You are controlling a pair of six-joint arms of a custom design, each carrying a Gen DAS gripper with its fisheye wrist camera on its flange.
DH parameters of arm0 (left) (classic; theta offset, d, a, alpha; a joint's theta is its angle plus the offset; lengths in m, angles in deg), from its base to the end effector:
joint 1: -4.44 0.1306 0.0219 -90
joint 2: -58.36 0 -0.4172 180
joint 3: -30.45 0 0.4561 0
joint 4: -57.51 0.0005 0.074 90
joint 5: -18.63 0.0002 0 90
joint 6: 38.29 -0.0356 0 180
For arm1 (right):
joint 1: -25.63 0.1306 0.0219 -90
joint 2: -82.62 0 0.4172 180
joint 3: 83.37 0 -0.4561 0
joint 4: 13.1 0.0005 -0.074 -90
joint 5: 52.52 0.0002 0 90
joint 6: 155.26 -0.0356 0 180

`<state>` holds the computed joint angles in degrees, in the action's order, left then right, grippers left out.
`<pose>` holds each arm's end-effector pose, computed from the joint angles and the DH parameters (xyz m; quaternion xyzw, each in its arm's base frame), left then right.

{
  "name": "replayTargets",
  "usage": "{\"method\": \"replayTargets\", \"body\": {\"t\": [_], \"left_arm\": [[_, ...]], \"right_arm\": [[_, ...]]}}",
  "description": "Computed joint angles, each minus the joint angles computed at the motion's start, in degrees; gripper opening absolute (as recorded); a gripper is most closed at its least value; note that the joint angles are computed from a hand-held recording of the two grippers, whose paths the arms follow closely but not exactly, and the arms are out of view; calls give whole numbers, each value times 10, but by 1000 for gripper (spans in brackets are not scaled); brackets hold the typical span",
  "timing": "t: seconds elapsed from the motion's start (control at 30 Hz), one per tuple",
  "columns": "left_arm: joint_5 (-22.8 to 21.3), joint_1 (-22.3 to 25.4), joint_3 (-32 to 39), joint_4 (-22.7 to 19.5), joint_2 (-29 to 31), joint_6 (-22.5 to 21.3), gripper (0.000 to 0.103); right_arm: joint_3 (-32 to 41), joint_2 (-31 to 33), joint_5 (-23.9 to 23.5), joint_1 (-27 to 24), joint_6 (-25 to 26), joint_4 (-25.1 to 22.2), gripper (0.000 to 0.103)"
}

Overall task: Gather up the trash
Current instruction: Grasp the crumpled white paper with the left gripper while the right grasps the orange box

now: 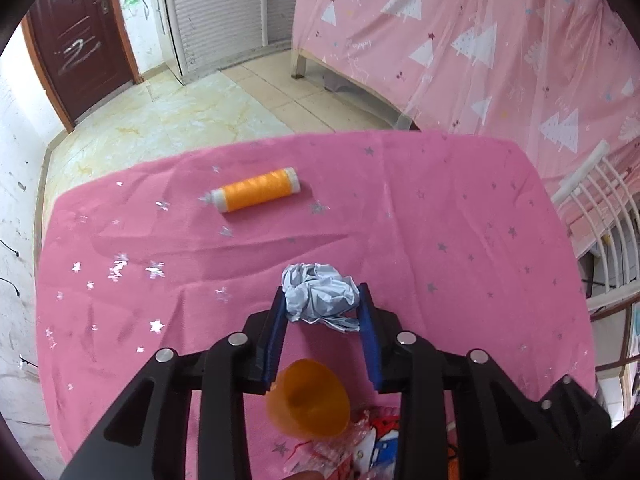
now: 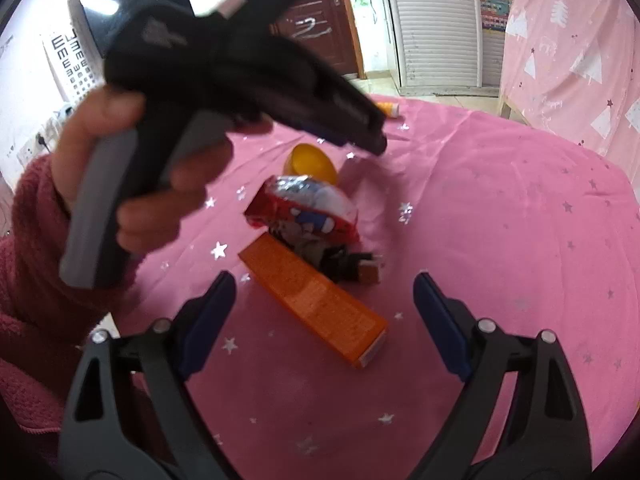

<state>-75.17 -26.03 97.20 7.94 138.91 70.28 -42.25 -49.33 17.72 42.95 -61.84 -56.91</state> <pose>0.3847 -0.2242 0.3353 0.0932 0.9681 -0.0662 0.2228 0.2483 0.0895 0.3025 -0.2237 0.9024 0.2005 0.3090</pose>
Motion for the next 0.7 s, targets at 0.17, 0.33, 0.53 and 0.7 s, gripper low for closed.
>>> {"method": "replayTargets", "body": {"t": [0.17, 0.33, 0.53, 0.7], "left_arm": [[-9, 2, -9, 6, -32, 3, 28], [-24, -3, -20, 7, -57, 7, 28], [-49, -16, -28, 4, -72, 10, 28], [-53, -17, -37, -1, -88, 12, 28]], "right_arm": [[-2, -10, 14, 15, -4, -13, 86], [-5, -24, 30, 27, -11, -28, 72], [-7, -41, 58, 37, 4, -50, 41], [-10, -56, 83, 55, 17, -61, 30]]}}
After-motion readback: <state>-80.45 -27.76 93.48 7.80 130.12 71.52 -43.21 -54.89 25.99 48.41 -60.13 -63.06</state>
